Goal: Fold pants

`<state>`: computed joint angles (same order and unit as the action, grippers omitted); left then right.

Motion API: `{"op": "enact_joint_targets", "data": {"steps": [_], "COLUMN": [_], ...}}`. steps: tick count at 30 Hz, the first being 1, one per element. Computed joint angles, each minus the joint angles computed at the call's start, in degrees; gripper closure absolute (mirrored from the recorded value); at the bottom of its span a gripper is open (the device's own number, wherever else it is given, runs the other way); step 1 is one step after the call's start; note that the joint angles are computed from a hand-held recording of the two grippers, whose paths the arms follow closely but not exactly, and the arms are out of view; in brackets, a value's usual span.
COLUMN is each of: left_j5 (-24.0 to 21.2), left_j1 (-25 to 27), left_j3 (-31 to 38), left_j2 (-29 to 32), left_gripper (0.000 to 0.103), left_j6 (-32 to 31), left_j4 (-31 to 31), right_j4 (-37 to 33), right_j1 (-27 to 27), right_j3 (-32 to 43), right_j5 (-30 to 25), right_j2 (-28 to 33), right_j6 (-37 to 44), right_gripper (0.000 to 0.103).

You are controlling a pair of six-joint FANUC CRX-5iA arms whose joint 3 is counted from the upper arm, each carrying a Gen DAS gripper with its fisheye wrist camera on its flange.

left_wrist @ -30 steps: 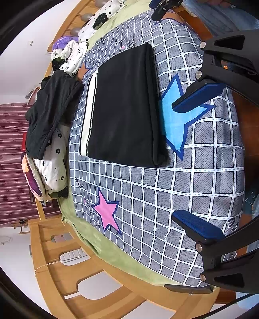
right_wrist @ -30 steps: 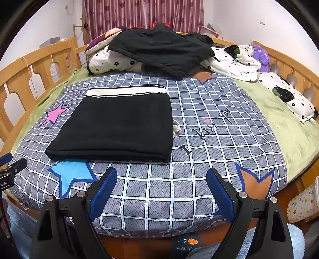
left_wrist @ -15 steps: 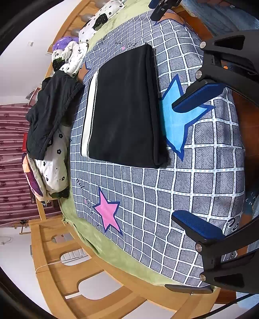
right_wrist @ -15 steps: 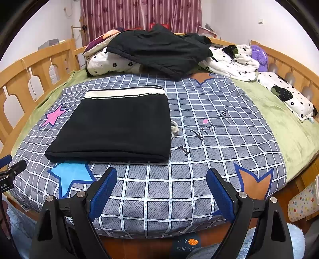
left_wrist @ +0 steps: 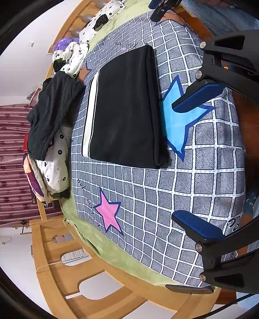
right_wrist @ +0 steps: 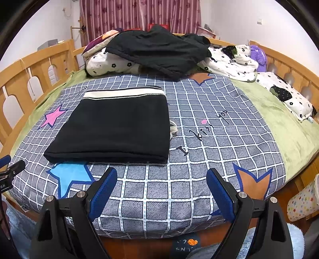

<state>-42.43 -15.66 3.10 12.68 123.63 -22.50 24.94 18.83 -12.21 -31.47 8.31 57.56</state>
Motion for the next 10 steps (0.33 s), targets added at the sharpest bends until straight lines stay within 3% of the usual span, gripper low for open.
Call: {"op": "enact_joint_targets", "data": {"steps": [10], "left_j5": [0.4], "left_j1": [0.0], "left_j3": [-0.2], "left_j2": [-0.1], "left_gripper": [0.004], "left_j6": [-0.2], "left_j4": [0.2], "right_j4": [1.0], "right_j1": [0.4], "right_j3": [-0.4], "right_j5": [0.2], "right_j2": [-0.2], "right_j6": [-1.1], "right_gripper": [0.013]}}
